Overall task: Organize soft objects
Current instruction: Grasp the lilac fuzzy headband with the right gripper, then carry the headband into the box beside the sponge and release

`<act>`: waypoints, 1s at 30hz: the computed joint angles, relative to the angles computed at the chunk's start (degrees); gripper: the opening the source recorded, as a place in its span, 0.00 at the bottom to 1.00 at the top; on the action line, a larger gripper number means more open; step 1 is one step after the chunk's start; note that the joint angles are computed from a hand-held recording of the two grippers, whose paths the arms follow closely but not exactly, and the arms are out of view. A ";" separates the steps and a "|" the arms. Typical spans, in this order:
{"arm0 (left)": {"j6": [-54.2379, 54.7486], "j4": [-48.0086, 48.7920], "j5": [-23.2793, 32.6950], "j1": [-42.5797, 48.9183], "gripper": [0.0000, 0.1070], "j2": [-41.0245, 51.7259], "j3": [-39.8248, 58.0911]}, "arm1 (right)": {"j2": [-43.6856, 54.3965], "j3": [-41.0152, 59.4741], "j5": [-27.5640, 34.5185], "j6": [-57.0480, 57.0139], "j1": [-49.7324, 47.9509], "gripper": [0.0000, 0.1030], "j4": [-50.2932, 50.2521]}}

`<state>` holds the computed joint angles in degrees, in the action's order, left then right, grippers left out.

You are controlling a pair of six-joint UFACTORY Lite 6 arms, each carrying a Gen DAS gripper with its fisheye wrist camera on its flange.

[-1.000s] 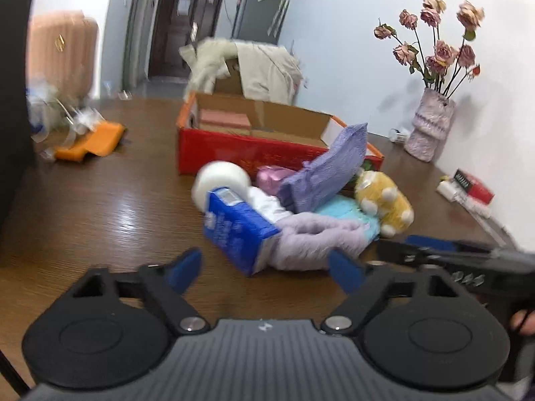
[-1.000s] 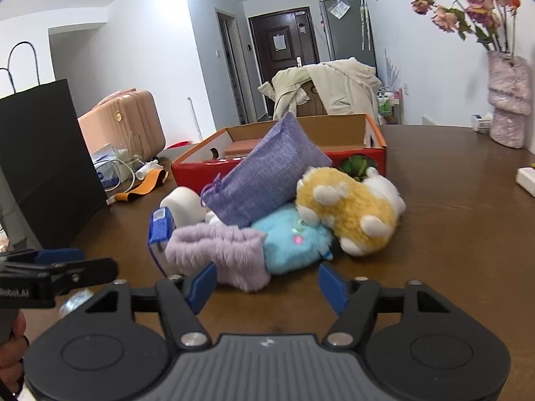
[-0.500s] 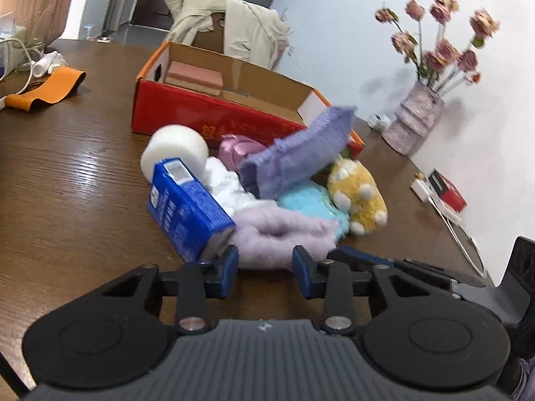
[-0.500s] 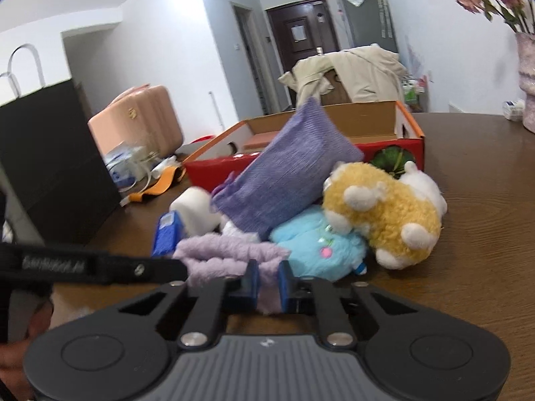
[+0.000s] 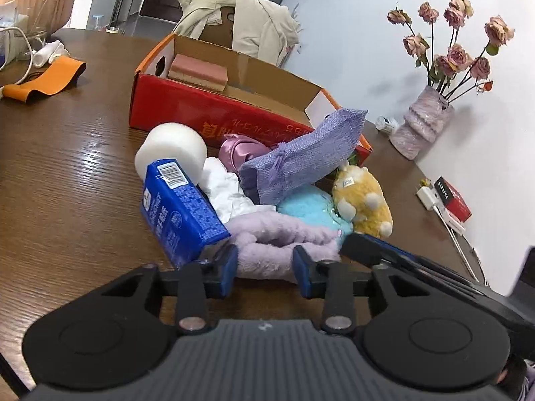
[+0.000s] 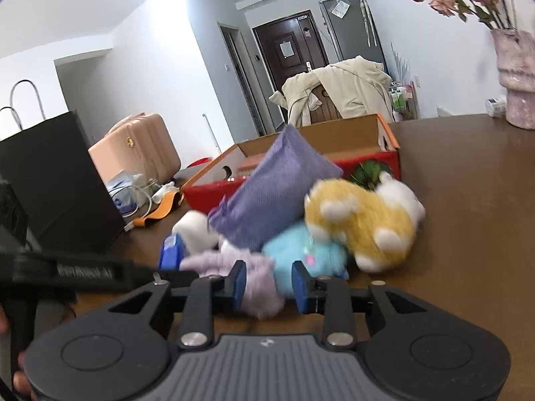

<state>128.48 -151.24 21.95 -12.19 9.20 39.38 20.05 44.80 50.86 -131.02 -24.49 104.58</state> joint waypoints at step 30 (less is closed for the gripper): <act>-3.08 3.83 2.22 -1.03 0.48 -3.28 -7.67 | -0.52 -4.57 2.16 0.41 -5.39 0.33 -3.69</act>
